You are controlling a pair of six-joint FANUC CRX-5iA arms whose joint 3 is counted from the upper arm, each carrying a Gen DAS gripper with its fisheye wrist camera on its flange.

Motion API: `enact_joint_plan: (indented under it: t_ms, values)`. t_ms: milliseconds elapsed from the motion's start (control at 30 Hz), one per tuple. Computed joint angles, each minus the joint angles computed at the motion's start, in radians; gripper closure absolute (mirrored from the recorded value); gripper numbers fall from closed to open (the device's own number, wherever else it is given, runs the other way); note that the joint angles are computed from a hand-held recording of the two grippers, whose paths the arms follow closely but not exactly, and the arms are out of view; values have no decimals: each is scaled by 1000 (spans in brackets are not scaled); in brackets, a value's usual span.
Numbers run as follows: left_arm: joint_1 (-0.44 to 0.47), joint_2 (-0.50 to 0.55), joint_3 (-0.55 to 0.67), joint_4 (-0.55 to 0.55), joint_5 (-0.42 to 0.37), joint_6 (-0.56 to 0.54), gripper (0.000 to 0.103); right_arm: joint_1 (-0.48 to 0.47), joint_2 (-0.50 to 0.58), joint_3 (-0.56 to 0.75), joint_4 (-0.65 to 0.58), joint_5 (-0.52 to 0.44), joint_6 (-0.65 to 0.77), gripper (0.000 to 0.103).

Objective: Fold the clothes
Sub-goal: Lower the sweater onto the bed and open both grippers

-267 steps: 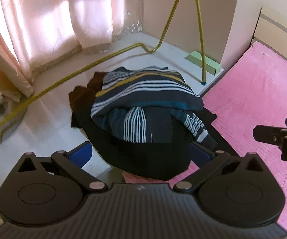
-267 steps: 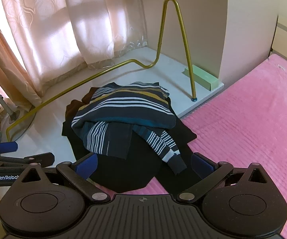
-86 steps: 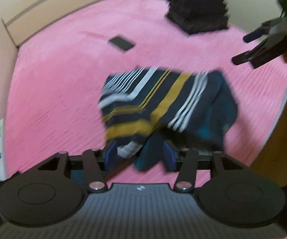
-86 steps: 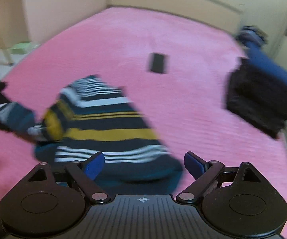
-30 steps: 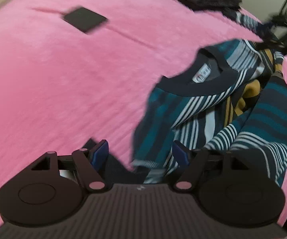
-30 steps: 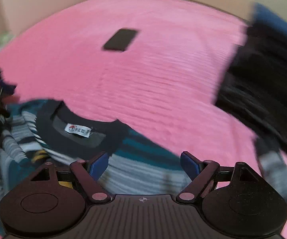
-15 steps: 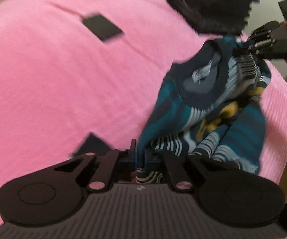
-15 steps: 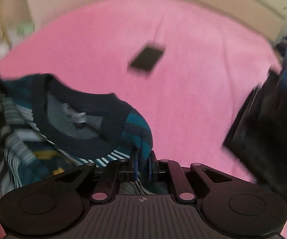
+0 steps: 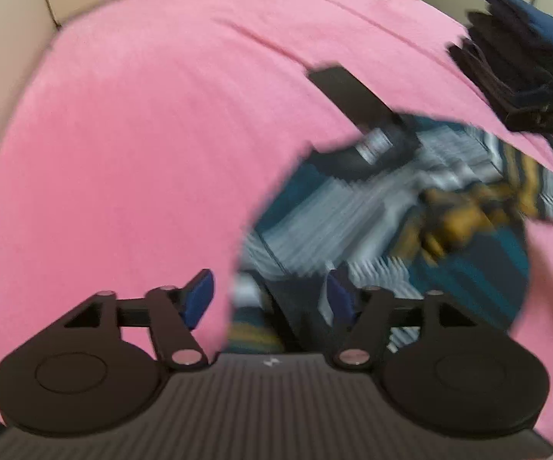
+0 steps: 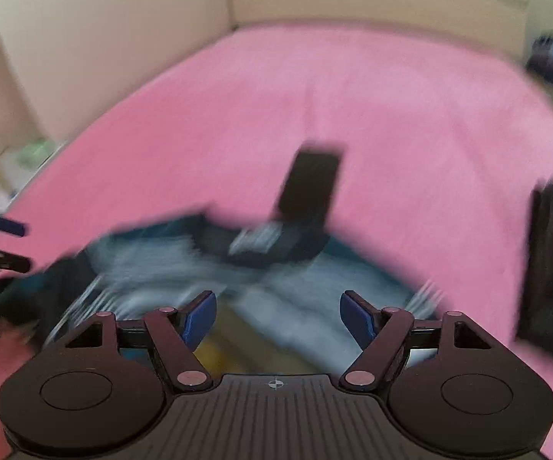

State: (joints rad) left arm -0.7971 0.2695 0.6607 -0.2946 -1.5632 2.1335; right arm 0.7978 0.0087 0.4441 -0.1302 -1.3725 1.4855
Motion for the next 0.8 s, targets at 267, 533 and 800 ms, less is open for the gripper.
enact_joint_plan:
  t_ms: [267,533,800]
  values:
    - [-239,-11,-112,-133,54,-437,38,149,-151,-179,-100,-54,-205,29]
    - [-234,-83,-208,-128,112,-375,38,150,-254,-412,-186,256,-840,29]
    - [-289,-182,-257,-138,18,-238,38,124,-313,-357,-182,161,-946,99]
